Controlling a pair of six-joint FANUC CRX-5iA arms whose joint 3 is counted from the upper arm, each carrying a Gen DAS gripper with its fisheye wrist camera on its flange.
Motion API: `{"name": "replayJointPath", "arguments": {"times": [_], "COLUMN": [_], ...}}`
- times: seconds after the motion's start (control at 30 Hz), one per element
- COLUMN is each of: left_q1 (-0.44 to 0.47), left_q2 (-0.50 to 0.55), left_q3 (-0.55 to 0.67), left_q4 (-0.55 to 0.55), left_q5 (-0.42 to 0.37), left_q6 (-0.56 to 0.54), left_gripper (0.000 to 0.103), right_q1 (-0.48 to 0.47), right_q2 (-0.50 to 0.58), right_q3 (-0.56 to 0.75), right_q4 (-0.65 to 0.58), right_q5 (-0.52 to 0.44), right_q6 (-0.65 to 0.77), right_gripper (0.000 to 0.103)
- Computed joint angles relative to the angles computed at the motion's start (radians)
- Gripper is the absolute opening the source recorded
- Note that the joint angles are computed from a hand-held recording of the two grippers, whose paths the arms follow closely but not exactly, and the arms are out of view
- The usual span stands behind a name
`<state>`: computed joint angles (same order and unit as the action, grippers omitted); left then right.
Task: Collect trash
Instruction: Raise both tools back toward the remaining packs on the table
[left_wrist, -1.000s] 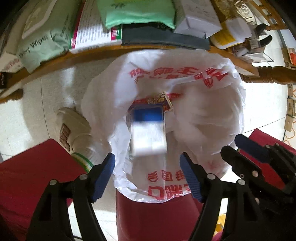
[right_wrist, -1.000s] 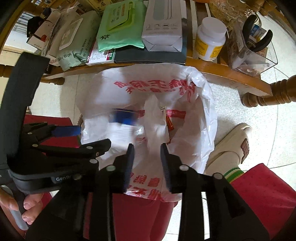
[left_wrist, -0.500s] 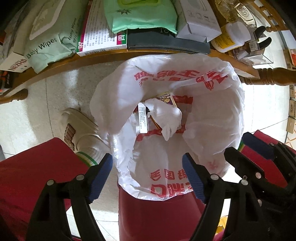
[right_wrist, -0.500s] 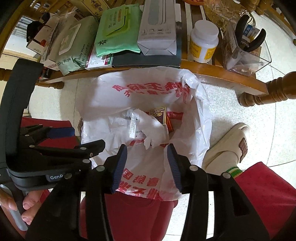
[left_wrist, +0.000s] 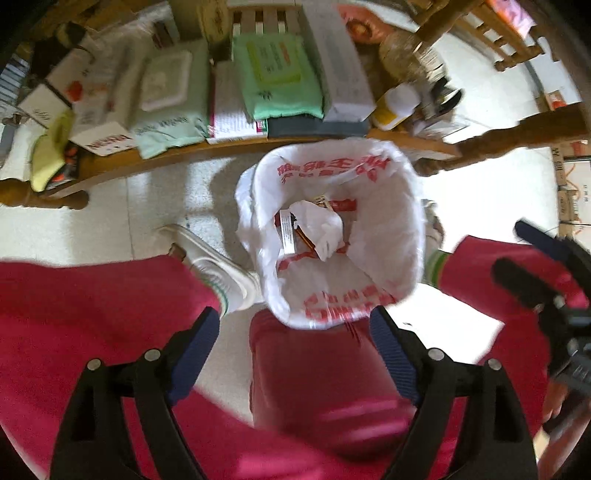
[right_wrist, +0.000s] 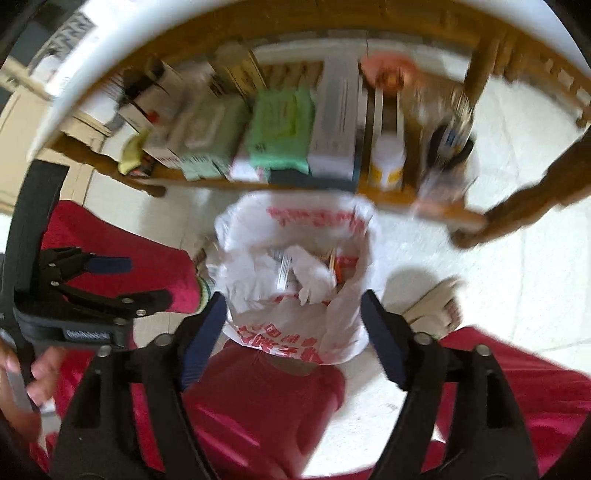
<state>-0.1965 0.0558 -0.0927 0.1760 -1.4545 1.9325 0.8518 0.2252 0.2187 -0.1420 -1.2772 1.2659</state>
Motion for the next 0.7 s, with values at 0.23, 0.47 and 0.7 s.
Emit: {"name": "replayJointPath", "arguments": {"times": [0.23,0.47,0.7], "left_q1": [0.038,0.092,0.09], "left_q2": [-0.029,0.118,0.354], "left_q3": [0.279,0.7,1.194], "left_q4": [-0.077,-0.134,-0.187], "left_q5": [-0.183,-0.363,-0.596], "left_q6": [-0.031,-0.097,-0.154], "left_gripper": [0.088,0.09,0.09], "right_q1": [0.034,0.066,0.063], "right_q2": [-0.063,-0.018,0.06], "right_q3": [0.163,0.378,0.616], "right_q4": [0.195,0.295,0.218], "right_q5": [-0.018,-0.038,-0.133], "right_q6": [0.135,0.263,0.329], "right_gripper": [0.093,0.093,0.093]}}
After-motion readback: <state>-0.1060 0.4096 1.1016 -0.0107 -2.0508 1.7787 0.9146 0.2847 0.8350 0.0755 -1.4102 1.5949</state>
